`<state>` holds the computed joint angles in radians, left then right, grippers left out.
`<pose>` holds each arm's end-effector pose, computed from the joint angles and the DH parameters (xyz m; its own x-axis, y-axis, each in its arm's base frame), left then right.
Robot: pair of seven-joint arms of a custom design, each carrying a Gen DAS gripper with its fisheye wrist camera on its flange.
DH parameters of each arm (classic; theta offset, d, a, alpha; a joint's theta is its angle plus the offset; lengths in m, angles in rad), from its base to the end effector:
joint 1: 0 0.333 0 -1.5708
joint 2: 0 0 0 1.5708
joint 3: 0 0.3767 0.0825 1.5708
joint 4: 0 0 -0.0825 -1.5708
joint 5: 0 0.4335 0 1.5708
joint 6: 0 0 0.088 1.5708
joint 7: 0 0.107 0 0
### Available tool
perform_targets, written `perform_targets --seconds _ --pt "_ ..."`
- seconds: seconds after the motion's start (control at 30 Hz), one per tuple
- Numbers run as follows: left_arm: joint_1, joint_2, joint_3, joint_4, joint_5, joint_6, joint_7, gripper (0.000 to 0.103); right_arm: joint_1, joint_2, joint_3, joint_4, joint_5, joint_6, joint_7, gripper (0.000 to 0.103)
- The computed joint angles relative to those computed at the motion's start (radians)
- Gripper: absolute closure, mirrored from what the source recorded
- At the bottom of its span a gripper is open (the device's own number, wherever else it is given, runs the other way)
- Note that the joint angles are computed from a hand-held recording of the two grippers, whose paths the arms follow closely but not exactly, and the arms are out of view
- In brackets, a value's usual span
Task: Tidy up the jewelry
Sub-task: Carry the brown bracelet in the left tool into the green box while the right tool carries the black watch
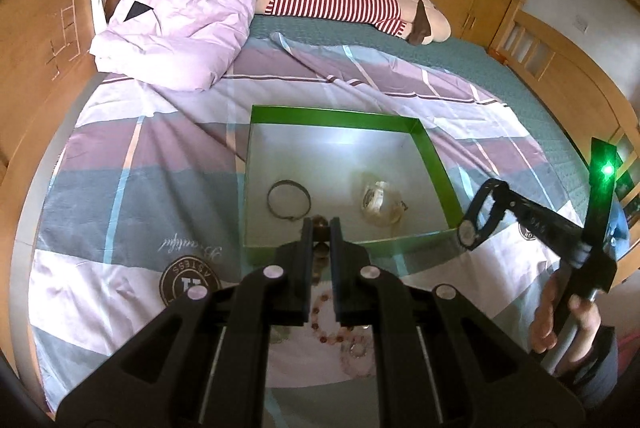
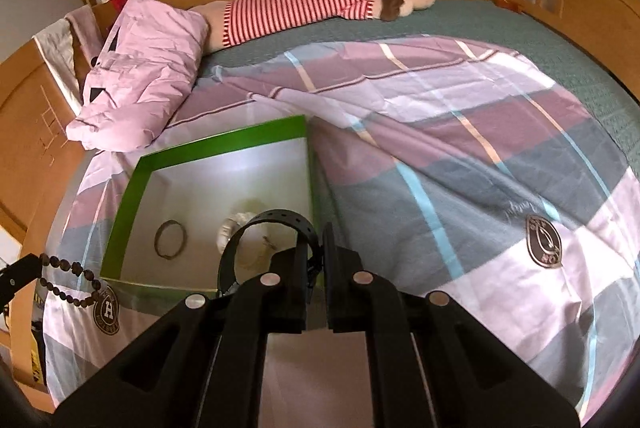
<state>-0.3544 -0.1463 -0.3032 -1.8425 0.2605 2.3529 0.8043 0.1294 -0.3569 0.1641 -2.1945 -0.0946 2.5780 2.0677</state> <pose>0.4719 -0.3784 0.7106 -0.0888 -0.9790 0.1836 -0.7841 -0.0449 -0.6190 0.4976 0.1659 0.6574 -0.0587 -0.9808 -0.1858 -0.7391 0.1678 -0.6524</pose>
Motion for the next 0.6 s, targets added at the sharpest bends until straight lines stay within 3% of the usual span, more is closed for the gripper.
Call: perform_targets --seconds 0.2,0.3,0.6 --pt "0.001 0.077 0.002 0.073 0.013 -0.007 0.009 0.096 -0.009 0.056 0.034 0.058 -0.085 -0.015 0.064 0.096" --pt "-0.004 0.138 0.000 0.134 0.061 -0.050 0.013 0.096 0.012 0.072 0.019 0.068 -0.085 -0.015 0.059 0.096" --pt "-0.024 0.281 0.022 0.269 0.048 -0.106 0.049 0.096 0.055 0.183 -0.011 0.170 -0.116 -0.068 0.046 0.096"
